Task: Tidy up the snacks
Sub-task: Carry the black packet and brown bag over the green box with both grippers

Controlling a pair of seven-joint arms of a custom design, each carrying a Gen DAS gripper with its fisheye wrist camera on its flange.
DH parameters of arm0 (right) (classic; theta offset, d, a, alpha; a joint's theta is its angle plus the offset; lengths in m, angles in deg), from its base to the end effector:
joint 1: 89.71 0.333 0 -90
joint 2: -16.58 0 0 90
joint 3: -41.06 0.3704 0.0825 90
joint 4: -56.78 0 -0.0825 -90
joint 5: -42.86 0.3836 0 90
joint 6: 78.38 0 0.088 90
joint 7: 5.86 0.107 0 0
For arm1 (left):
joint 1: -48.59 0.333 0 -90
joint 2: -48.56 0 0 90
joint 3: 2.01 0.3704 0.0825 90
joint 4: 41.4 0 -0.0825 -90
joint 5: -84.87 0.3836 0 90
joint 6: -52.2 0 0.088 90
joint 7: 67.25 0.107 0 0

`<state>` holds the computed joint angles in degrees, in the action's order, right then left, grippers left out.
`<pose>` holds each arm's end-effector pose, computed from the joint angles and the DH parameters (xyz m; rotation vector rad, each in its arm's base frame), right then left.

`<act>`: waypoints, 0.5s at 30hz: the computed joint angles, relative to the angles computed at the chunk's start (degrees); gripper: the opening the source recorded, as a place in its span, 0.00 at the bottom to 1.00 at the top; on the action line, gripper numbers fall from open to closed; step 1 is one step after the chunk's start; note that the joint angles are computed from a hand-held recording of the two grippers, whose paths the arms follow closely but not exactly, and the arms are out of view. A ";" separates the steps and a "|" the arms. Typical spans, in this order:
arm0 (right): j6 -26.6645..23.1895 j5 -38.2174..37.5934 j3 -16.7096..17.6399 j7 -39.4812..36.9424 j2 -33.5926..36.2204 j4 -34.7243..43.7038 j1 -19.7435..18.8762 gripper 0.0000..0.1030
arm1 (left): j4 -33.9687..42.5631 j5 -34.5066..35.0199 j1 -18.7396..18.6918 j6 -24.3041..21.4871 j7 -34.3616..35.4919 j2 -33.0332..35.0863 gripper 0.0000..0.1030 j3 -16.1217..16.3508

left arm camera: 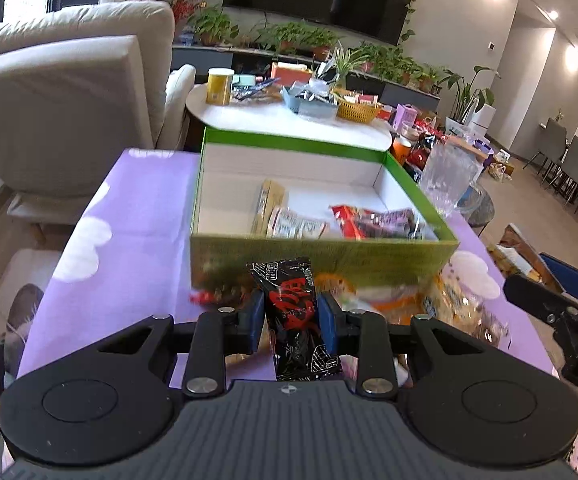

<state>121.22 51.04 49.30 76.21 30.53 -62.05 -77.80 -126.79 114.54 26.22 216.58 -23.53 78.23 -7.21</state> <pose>0.6084 0.1958 0.5113 -1.6631 1.2301 -0.7952 0.6802 -0.3667 0.5190 -1.7068 1.8447 -1.0672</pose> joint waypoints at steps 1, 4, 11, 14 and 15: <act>-0.02 -0.23 0.02 -0.06 0.53 0.74 -0.06 0.53 | 1.25 0.05 -0.10 -0.26 0.19 0.67 0.26 0.10; -0.40 -1.34 0.70 0.03 1.85 2.65 -0.87 0.53 | 5.07 -0.46 0.02 -1.05 1.48 2.87 0.26 -0.19; -1.82 -1.48 1.41 -0.37 5.43 8.03 -1.65 0.53 | 16.89 -3.65 0.61 -4.22 6.37 10.14 0.26 -0.80; -2.60 -0.36 0.47 -1.49 7.01 10.46 -0.67 0.53 | 22.17 -5.28 0.67 -5.05 7.96 13.36 0.26 -0.81; -2.94 0.17 0.03 -1.94 7.59 11.36 -0.24 0.53 | 24.39 -5.66 0.60 -5.52 8.79 14.72 0.26 -0.75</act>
